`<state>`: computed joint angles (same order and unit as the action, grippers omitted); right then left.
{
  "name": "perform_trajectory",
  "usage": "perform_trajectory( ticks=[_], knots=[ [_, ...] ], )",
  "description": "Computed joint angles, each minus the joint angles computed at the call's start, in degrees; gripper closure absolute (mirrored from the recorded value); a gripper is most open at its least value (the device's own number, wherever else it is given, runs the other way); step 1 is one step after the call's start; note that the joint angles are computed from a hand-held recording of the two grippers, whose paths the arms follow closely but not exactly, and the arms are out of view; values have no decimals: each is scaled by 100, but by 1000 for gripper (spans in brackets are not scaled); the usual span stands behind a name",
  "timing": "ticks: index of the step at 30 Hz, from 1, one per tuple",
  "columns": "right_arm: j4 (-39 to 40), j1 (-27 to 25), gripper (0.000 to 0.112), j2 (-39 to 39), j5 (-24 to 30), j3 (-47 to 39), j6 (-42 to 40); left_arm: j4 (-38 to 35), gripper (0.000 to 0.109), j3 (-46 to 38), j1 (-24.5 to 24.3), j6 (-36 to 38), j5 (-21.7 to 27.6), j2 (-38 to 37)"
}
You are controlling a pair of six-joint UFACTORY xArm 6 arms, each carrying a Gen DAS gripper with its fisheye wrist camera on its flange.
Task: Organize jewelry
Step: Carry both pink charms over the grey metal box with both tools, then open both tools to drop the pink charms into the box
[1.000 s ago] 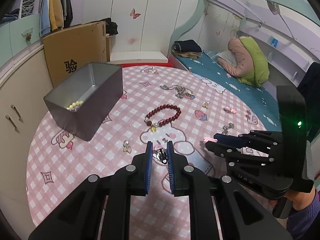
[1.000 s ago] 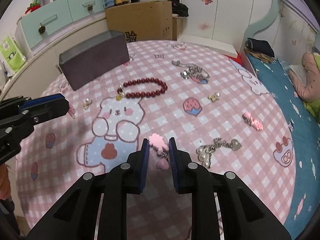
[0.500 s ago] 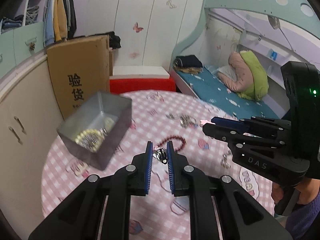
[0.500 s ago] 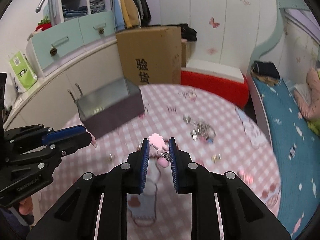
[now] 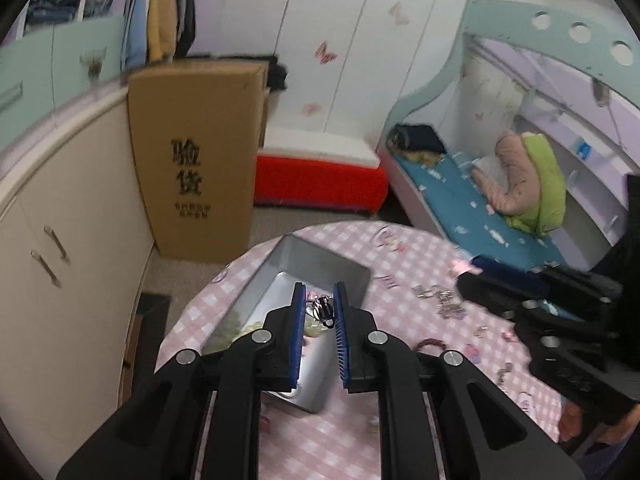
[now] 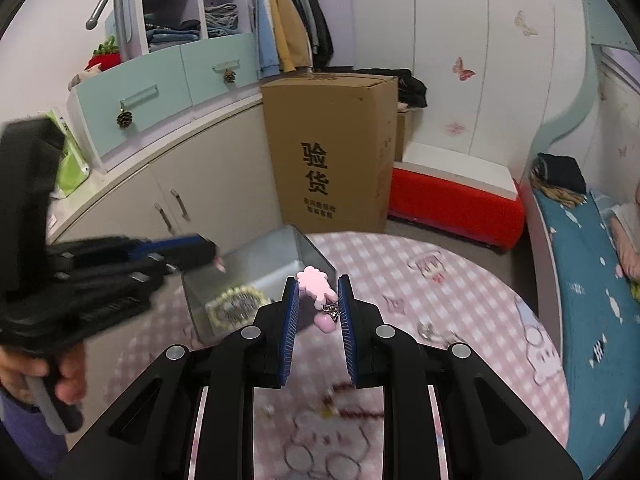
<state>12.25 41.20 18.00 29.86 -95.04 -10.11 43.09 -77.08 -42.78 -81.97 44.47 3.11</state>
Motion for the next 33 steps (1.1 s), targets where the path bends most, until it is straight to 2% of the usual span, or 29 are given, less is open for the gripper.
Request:
perform_trajectory(
  ticks=[6, 9, 18, 20, 22, 25, 27, 33],
  knots=[
    [66, 93, 92, 886, 668, -1221, 100, -790, 96, 342, 353, 288, -359, 39],
    [-25, 140, 92, 1317, 973, -1783, 242, -945, 96, 373, 388, 506, -380, 64],
    [-7, 170, 92, 2113, 1702, -2845, 444, -1090, 95, 479, 467, 522, -465, 25],
    [-103, 172, 92, 2302, 1860, -3098, 549, -1096, 90, 503, 461, 453, -456, -16],
    [-19, 144, 92, 2448, 1983, -3280, 587, -928, 74, 576, 433, 186, -315, -124],
    [175, 98, 92, 2664, 2190, -3575, 584, -832, 61, 755, 443, -35, -491, -295],
    [151, 105, 92, 2745, 2270, -3681, 614, -684, 55, 772, 412, -173, -442, -361],
    [197, 142, 91, 2734, 2280, -3610, 591, -470, 53, 744, 364, -299, -239, -481]
  ],
)
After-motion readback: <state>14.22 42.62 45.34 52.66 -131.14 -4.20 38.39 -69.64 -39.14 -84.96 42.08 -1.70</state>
